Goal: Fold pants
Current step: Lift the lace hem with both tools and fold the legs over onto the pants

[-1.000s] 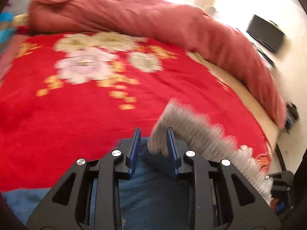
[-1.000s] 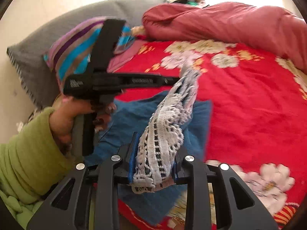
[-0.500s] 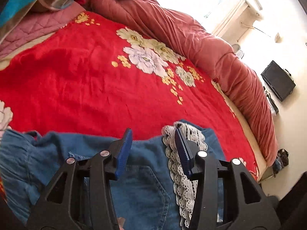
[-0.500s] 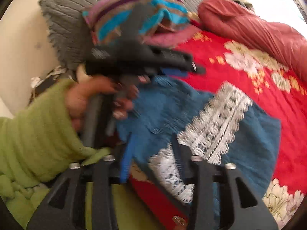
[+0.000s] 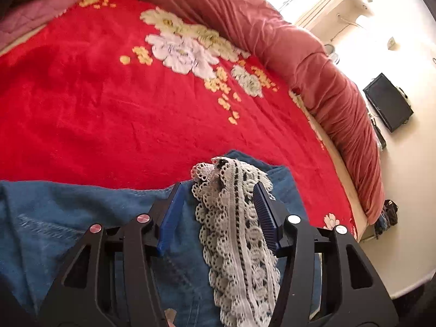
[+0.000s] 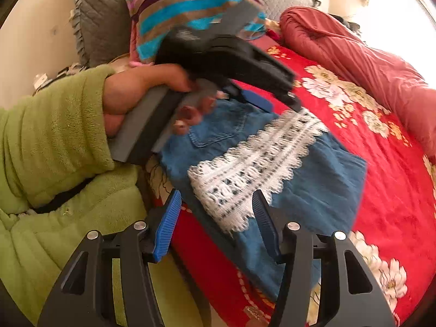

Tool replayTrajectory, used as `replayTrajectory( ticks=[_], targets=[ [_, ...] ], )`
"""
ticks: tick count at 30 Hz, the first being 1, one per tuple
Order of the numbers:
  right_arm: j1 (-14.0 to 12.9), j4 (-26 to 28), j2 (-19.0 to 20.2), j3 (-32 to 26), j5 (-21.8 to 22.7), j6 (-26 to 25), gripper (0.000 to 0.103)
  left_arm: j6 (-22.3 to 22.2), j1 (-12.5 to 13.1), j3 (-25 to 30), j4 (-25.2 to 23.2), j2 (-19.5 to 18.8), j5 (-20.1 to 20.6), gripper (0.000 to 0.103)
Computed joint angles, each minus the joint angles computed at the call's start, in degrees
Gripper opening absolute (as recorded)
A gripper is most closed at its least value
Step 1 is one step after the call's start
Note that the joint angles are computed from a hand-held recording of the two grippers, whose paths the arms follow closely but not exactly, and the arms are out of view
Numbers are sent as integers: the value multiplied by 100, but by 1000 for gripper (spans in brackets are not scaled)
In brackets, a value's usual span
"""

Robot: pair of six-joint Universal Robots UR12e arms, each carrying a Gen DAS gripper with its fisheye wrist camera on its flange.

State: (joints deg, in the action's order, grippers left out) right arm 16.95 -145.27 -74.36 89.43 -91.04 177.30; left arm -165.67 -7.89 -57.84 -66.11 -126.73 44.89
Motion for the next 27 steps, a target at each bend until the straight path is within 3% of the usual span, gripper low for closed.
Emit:
replayTrajectory(
  ticks=[2, 3, 4, 5, 9, 12, 18, 22, 27],
  targets=[
    [62, 239, 110, -125, -292, 21, 51, -45, -39, 109, -116, -76, 56, 41],
    [36, 319, 147, -157, -202, 65, 33, -29, -60, 129, -120, -90, 119, 14],
    [-3, 383, 173, -179, -44, 142, 16, 15, -84, 128, -91, -92, 217, 8],
    [-38, 377, 173, -181, 115, 290, 13, 43, -96, 99, -31, -76, 276, 8],
    [-84, -89, 83, -29, 541, 133, 13, -141, 25, -174, 486, 87, -92, 7],
    [-105, 129, 185, -103, 705, 239, 13, -97, 39, -257, 706, 161, 142, 7],
    [-157, 159, 214, -123, 932, 326, 25, -120, 3, -216, 474, 59, 452, 20],
    [-292, -149, -38, 103, 1356, 693, 40, -169, 53, -456, 998, 249, 520, 25],
    [-424, -496, -330, 377, 916, 1084, 40, -123, 94, -928, 1715, 631, 713, 25]
  ],
)
